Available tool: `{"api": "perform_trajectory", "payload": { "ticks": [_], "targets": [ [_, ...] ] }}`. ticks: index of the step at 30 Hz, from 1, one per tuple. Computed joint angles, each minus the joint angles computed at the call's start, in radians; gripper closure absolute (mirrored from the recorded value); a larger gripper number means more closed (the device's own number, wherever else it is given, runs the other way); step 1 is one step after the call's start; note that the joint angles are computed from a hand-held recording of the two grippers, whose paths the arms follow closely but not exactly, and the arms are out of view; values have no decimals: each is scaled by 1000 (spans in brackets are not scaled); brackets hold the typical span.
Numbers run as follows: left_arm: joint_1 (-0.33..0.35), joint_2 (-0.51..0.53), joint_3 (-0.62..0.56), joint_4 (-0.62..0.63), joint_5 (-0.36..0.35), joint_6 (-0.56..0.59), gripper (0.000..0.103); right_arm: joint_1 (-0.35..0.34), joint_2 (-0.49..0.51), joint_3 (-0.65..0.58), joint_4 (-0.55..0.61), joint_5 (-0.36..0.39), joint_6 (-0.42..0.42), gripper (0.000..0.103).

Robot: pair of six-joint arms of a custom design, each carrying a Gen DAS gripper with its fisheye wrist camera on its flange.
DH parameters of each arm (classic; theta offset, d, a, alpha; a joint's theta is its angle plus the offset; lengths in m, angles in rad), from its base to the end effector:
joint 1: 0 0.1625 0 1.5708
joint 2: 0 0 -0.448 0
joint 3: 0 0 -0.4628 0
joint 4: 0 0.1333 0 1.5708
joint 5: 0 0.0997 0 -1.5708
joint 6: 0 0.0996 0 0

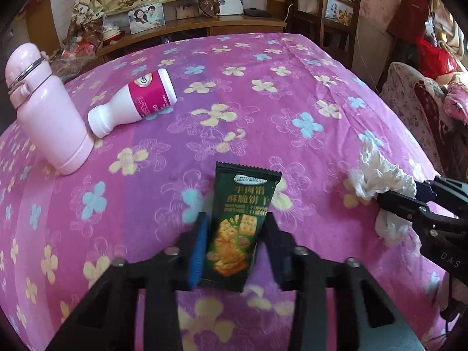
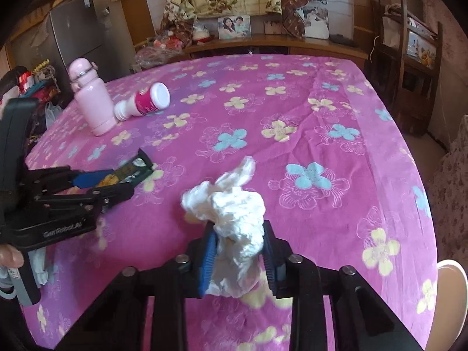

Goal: Collect trash
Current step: 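Grasp the green snack packet with the left tool while the right grasps the crumpled tissues, then carry the snack packet and tissues over the white bin with both tools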

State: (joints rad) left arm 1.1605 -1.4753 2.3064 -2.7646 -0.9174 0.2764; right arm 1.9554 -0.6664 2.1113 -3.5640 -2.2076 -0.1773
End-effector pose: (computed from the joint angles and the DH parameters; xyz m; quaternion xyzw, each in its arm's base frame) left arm -0.0121 -0.5138 0.2280 0.2591 0.8967 -0.1916 0.3035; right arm 0.2702 -0.4701 -0.0361 0.1721 -0.9019 0.2869 0.2731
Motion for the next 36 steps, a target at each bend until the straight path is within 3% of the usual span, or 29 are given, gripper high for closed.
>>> {"api": "perform_trajectory", "payload": {
  "ticks": [2,7,16,25,36],
  "targets": [
    [-9,-26,20,5,-7,-8,68,13,-11,20,-18,11,6,78],
    [-51,-117,88,57,-19,-62,70,46,-49,100,-88,39,44,78],
    [-174,-265,211,129,-21,-176,70,106,-94,232,-183,13,134,78],
    [-301,-330,281,186,-21,-261,70,140,-163,348,-250,-39,194,78],
    [-430,-324,320,210,-38,-332,70,142,-241,459,-317,-99,228,78]
  ]
}}
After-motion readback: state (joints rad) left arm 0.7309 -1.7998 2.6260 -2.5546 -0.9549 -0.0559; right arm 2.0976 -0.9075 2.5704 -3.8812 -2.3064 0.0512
